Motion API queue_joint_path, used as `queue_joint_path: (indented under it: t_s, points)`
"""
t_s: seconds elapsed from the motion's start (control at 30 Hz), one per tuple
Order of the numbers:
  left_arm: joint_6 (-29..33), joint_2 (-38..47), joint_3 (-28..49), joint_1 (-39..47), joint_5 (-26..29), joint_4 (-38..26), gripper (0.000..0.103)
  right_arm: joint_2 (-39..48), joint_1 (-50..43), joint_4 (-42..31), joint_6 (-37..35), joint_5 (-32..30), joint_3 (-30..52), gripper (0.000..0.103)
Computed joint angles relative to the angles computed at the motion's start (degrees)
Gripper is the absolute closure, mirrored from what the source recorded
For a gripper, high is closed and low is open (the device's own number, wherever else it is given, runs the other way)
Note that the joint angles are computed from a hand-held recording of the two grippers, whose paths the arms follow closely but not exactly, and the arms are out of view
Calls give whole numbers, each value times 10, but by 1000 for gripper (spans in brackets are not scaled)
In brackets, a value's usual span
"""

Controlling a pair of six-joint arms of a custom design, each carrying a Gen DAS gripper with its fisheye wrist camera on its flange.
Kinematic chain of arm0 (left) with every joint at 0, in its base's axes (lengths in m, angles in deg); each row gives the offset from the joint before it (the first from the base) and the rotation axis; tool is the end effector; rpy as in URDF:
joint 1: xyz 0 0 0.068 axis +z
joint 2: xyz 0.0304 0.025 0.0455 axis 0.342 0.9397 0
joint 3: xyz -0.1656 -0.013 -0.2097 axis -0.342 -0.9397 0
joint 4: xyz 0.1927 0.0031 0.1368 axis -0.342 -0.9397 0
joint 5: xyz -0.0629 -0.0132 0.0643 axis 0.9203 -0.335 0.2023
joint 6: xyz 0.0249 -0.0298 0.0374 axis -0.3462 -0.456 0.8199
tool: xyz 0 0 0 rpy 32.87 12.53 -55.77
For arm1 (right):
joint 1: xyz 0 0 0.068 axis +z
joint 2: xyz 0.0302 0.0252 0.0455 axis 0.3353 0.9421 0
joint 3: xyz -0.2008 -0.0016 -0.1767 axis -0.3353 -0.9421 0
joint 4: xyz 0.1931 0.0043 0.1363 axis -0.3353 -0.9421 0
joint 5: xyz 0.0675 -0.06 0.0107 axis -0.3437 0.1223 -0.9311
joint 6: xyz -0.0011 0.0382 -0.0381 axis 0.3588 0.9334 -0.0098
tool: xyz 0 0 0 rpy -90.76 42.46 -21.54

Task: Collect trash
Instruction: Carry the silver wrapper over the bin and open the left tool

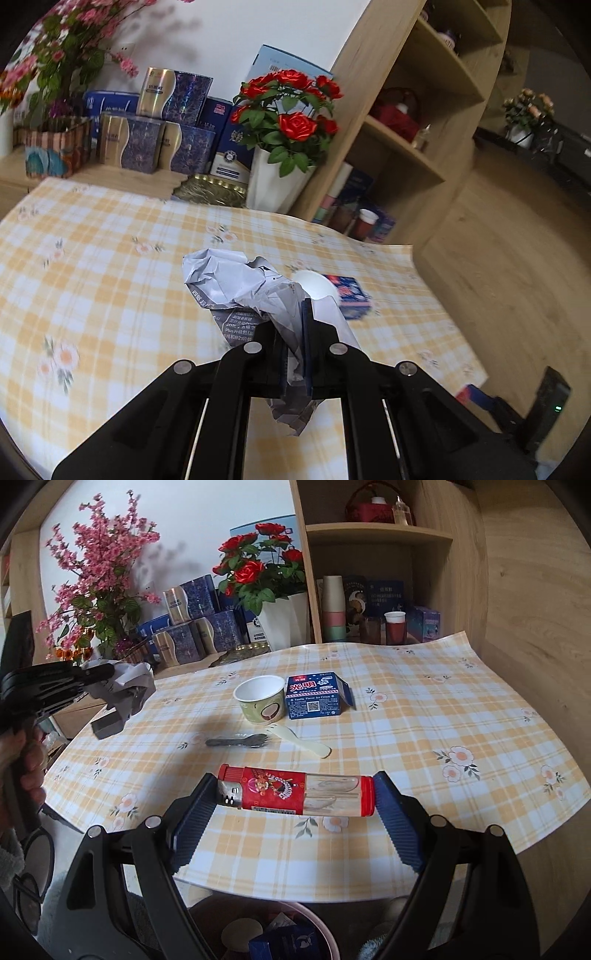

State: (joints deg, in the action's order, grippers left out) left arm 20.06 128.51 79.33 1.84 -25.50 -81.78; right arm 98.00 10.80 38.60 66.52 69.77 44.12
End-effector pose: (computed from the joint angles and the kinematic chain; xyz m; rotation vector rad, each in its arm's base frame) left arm 0.2518 -0.0877 0.2621 -0.0048 2.1285 -0.5701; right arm 0.1739 -0.0155 0.1950 -0.0583 2.1822 0.2497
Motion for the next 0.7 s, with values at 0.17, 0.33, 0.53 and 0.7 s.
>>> queue_joint_path:
  t_s: [0.17,0.33,0.53,0.7]
  points:
    - [-23,-94,-61,-60,-30,-30,96,-50,-15,-46,-11,-13,-8,19]
    - [-62,-166,-108,-140,-74,-59,96,-104,-44,-89,-37,-35,-17,19]
    - [-105,-216,-152,-292,-173,-85,96,-144,-110,-132,-76,-77,-31,19]
    - [-137,-203,-184,-406,-244,-78,96,-167,-173,-158,-118,-115,-46,19]
